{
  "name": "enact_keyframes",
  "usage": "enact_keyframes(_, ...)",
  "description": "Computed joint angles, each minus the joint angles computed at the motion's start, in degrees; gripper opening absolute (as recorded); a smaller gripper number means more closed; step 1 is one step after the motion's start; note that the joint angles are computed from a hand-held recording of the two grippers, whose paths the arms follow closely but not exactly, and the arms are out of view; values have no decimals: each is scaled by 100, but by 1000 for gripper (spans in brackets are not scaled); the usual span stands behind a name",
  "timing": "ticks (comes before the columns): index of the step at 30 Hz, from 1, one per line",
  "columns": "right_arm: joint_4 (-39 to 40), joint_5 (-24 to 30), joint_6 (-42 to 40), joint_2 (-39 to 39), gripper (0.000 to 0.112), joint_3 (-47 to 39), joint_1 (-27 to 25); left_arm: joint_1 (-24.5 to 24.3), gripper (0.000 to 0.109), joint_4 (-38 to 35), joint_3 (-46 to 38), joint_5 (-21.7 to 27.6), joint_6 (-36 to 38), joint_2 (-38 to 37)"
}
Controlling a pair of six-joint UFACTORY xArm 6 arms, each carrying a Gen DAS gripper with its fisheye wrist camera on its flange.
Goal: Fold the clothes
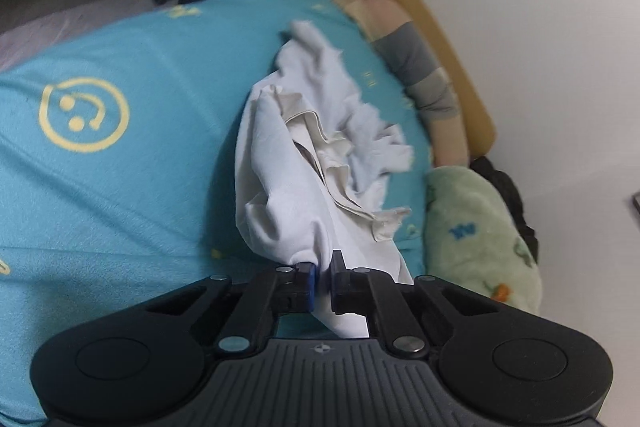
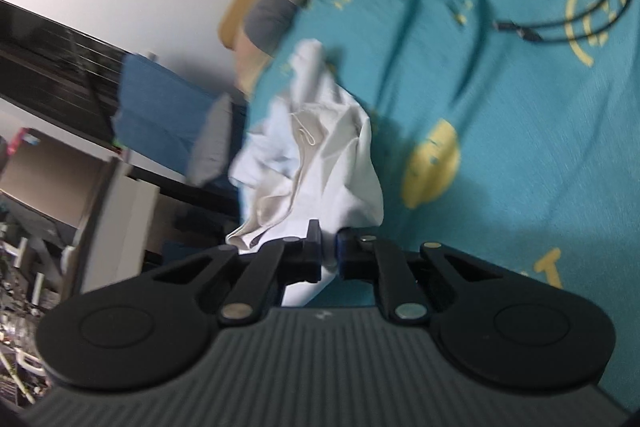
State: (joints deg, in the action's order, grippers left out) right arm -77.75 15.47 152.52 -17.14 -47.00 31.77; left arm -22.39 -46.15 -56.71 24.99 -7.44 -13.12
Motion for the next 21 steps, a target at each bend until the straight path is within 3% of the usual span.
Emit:
enact_keyframes(3,176,336,-184,-461,10,160,280,11,6,-323,364,89,213,-636)
enact_keyframes(7,488,1113,-553,-1290,10,461,1029,-10,6,-410,903,381,171,-1670)
enact_keyframes(10,643,2352,-801,-1896,10,609,2111,-33,6,-366,1388,659,-113,-2599)
enact_keyframes(15,639,4875,-524,-2179,10,428,4386,-463,6,634,2347,634,-1405,-4214)
enact_keyframes(19,651,5418,-433,-2090,10,310,4692,-515,6,823,2298,696,-1556,-4283)
enact_keyframes(21,669,5105,-656,-2108,10,313,4261,-444,6,753,1935,783,-1341,-3839)
